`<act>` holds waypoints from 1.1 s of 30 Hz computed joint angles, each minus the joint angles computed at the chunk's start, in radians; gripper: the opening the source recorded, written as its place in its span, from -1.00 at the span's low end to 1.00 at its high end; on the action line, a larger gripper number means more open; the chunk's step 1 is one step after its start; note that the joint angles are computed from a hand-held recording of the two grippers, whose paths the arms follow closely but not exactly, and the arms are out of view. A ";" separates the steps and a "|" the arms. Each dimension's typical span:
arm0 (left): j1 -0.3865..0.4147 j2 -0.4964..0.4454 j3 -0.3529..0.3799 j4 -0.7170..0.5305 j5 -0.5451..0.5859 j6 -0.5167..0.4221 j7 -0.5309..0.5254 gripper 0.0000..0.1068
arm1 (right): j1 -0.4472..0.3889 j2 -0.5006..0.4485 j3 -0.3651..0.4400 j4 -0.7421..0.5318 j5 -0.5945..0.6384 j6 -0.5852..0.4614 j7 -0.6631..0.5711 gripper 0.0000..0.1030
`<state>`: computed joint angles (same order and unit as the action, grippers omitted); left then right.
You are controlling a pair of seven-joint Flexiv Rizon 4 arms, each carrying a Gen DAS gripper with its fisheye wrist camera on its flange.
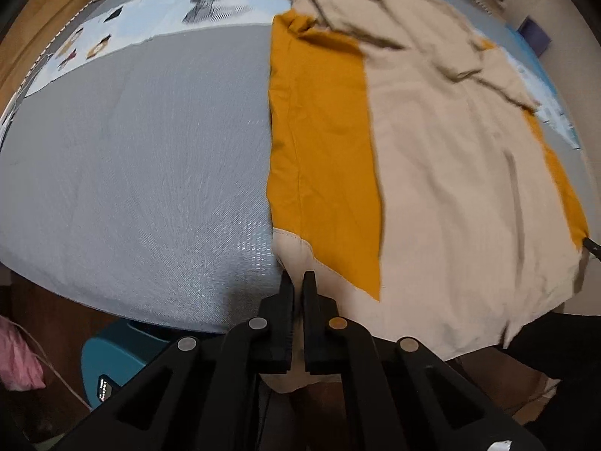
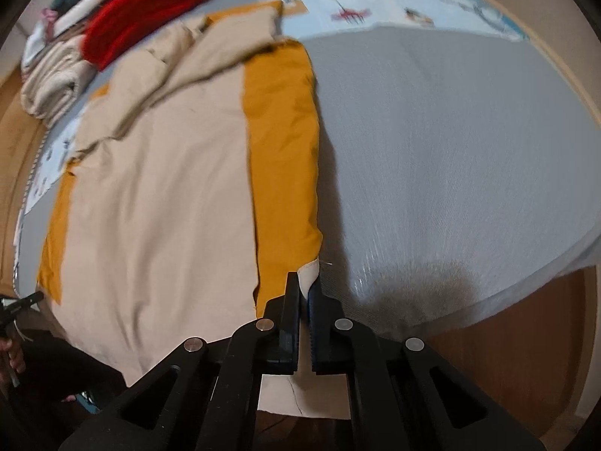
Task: Fold large clothes
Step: 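Lift the hem with both grippers and fold it toward the hood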
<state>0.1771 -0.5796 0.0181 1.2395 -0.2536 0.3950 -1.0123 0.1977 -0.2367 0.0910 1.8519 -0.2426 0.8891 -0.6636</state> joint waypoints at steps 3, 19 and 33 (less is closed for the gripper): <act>0.024 0.032 -0.021 -0.003 -0.053 -0.031 0.030 -0.96 | 0.006 0.041 0.003 0.009 -0.032 0.028 -0.005 -0.93; 0.111 0.140 -0.018 -0.011 -0.188 -0.241 0.200 -0.97 | 0.005 0.257 0.060 0.099 0.031 0.062 -0.026 -0.94; 0.121 -0.033 -0.042 -0.216 -0.235 -0.313 0.052 -0.97 | -0.006 0.250 0.027 0.074 0.118 0.050 -0.086 -0.94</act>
